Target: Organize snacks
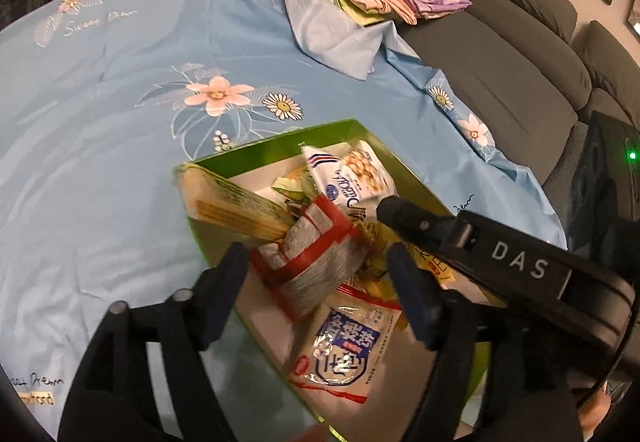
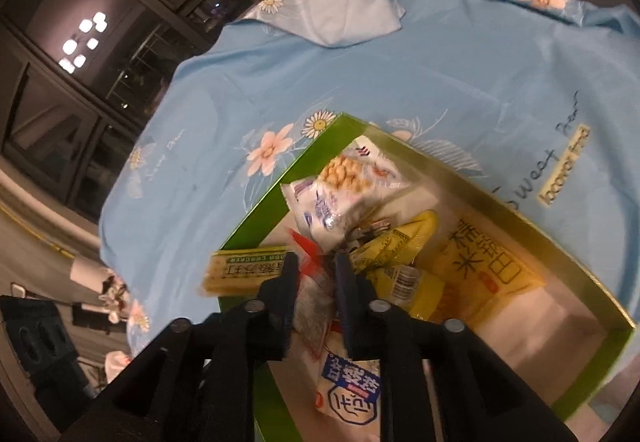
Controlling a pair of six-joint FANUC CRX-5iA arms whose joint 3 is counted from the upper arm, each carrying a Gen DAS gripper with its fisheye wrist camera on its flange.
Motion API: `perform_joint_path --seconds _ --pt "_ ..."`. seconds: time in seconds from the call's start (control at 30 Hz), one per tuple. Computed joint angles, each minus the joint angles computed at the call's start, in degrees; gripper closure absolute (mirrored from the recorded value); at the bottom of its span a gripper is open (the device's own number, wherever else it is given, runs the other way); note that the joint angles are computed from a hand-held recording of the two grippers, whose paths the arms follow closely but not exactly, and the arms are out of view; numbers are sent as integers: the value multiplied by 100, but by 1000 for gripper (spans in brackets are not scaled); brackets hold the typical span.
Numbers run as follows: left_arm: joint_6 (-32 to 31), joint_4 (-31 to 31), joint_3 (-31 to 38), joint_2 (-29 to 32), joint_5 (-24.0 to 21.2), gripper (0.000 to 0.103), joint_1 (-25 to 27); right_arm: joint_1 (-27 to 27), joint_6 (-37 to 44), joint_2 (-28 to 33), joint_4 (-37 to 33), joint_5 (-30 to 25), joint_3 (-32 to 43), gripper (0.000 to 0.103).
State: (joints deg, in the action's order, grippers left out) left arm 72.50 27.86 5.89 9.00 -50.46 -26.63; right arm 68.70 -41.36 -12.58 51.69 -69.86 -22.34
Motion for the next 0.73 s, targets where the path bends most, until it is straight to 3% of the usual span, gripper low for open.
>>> perform_joint_path --seconds 0.07,0.13,0.17,0.33,0.73 --pt "48 -27 -74 -123 29 19 59 102 98 72 48 -241 116 54" --pt "134 -87 -148 -242 81 14 113 214 228 222 36 -647 334 28" --pt "157 -82 -176 -279 94 12 137 272 322 347 0 -943 501 25" --pt "47 262 -394 -470 -59 12 329 426 615 740 -138 -1842 1050 22" --pt "-179 547 -834 -949 -93 12 668 540 643 931 -155 -2196 1339 21"
